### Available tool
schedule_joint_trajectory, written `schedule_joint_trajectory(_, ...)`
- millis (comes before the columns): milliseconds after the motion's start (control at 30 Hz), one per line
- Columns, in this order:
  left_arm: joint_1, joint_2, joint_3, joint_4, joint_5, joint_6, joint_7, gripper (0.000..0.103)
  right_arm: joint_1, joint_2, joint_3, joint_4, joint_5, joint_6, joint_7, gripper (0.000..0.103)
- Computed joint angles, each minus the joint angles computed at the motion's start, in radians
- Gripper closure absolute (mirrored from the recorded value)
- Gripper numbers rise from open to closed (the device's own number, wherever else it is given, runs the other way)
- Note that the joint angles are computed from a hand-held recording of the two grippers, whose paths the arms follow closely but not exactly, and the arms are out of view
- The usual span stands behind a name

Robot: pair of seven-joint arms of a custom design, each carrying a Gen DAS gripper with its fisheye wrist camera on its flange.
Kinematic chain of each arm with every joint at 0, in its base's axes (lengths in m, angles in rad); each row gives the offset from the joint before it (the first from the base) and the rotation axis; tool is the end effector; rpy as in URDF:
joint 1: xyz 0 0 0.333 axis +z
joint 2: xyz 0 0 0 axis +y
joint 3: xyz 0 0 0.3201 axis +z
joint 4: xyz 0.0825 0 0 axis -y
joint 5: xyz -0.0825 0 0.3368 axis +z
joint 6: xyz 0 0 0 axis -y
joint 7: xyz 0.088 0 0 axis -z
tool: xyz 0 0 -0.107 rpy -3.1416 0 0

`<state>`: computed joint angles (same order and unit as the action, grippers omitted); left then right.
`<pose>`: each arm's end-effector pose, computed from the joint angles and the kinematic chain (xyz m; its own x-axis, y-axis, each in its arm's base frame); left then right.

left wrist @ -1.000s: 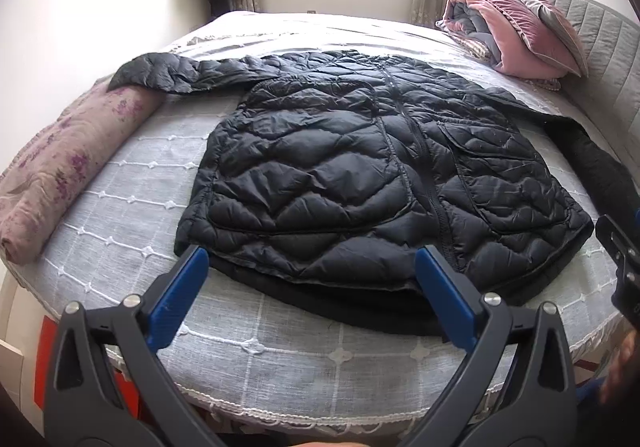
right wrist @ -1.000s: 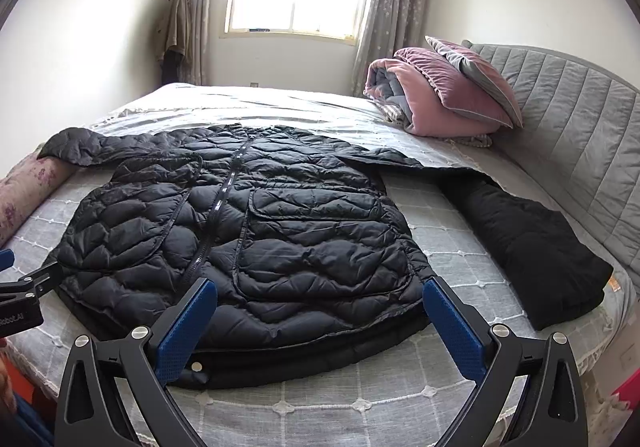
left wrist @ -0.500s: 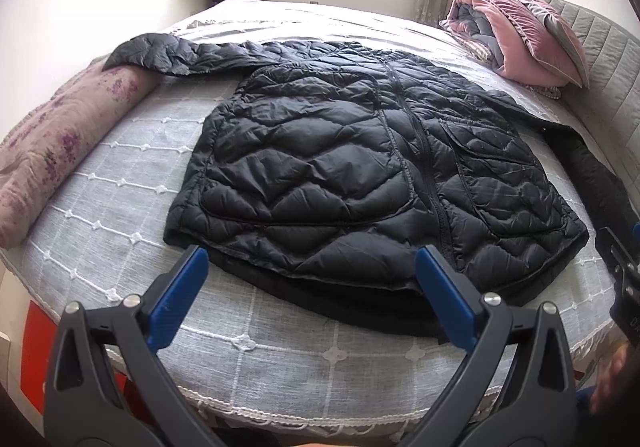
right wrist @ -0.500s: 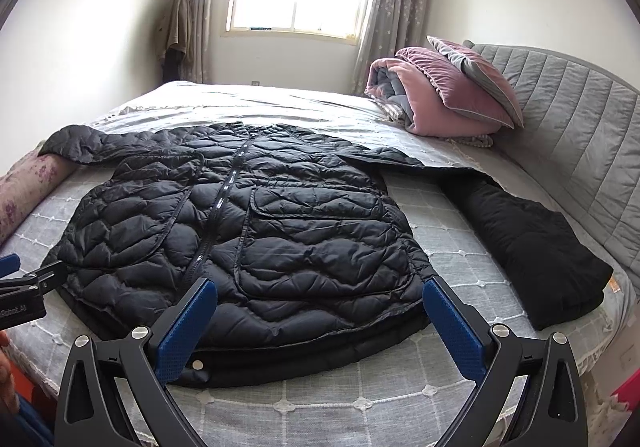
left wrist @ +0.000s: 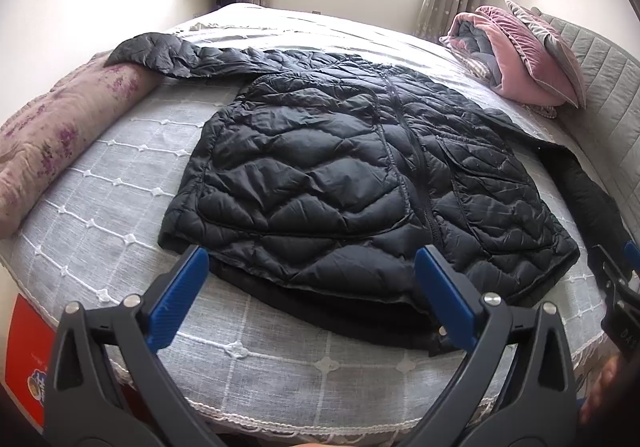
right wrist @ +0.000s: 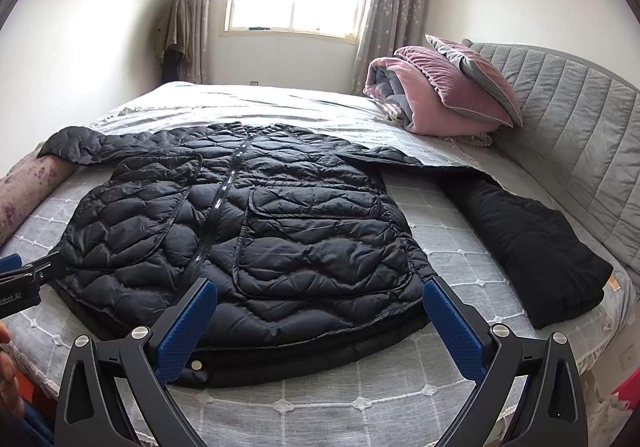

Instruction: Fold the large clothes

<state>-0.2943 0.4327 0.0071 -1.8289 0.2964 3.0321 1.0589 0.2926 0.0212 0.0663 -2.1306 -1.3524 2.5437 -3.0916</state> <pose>0.6235 -0.2079 0.4199 -0.1087 -0.9861 0.1256 -0.7247 -0.0079 -0.6890 0.4947 0.1984 0.4620 -0.2777 -0.9535 0.1171 -0.5650 0.0635 -0.8227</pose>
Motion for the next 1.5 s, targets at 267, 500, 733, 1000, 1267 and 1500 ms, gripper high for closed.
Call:
schedule_joint_trajectory(267, 0.056, 0.001, -0.065, 0.007, -0.057, -0.021, 0.071, 0.000, -0.002, -0.003, -0.001, -0.004, 0.005, -0.001, -0.005, 0.000)
schedule_joint_trajectory(500, 0.043, 0.013, -0.050, 0.016, -0.072, -0.009, 0.092, 0.000, -0.007, 0.002, -0.005, -0.006, -0.003, 0.006, 0.009, 0.000)
schedule_joint_trajectory(733, 0.016, 0.051, -0.013, 0.059, -0.061, -0.010, 0.072, 0.000, -0.011, 0.026, -0.014, 0.009, 0.009, 0.013, 0.001, 0.000)
schedule_joint_trajectory(1000, 0.072, 0.120, -0.020, 0.196, -0.153, -0.093, 0.050, 0.003, -0.130, 0.086, -0.108, -0.015, 0.231, 0.314, -0.007, 0.000)
schedule_joint_trajectory(1267, 0.194, 0.246, -0.078, 0.370, -0.226, -0.269, 0.017, 0.023, -0.394, 0.181, -0.010, -0.142, 0.802, 0.652, -0.249, 0.002)
schedule_joint_trajectory(1500, 0.219, 0.344, -0.120, 0.517, -0.257, -0.442, 0.072, 0.043, -0.594, 0.280, 0.185, -0.118, 1.006, 0.709, -0.392, 0.028)
